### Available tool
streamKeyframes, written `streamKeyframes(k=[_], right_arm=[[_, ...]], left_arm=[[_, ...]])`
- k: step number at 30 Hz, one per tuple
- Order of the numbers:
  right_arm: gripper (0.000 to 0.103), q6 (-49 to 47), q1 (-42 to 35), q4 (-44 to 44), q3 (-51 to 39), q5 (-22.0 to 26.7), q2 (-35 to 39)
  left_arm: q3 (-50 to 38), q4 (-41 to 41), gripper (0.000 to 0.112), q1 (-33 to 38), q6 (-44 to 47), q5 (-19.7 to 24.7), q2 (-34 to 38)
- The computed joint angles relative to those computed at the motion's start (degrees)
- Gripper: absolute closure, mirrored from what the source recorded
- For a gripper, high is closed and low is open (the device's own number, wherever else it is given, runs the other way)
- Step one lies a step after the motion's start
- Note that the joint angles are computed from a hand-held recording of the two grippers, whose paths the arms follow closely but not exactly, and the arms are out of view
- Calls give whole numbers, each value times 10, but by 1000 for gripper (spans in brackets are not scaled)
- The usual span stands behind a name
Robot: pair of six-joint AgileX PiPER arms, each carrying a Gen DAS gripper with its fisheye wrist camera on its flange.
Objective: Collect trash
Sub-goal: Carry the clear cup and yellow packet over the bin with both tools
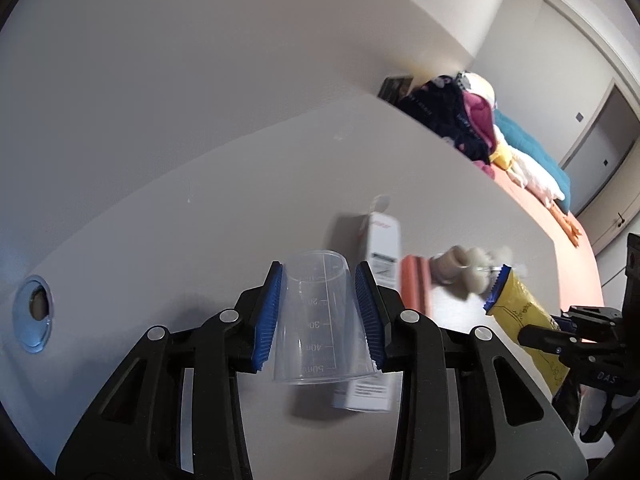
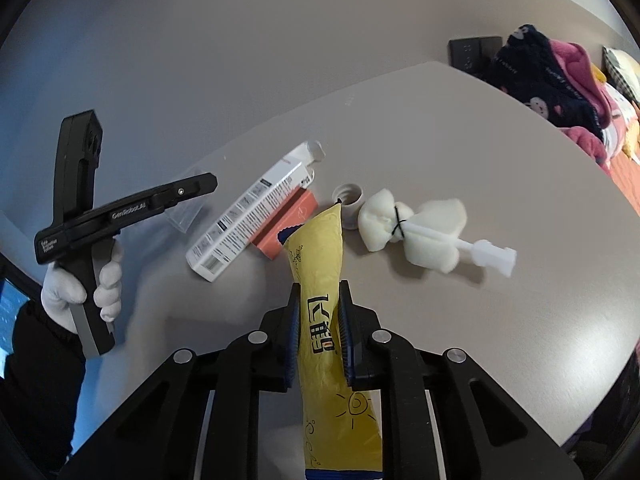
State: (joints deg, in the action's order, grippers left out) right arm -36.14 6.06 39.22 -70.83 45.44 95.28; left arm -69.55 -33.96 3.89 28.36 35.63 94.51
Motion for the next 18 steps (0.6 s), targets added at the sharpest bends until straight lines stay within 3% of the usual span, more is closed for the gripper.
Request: streamKeyframes(k=[9, 18], right_arm=[[85, -18, -33, 22, 45, 4, -66], [85, -55, -117, 67, 100, 35, -150]], left_arm=[[9, 28, 76, -54, -44, 6, -46], [5, 63, 76, -150, -101, 2, -75]])
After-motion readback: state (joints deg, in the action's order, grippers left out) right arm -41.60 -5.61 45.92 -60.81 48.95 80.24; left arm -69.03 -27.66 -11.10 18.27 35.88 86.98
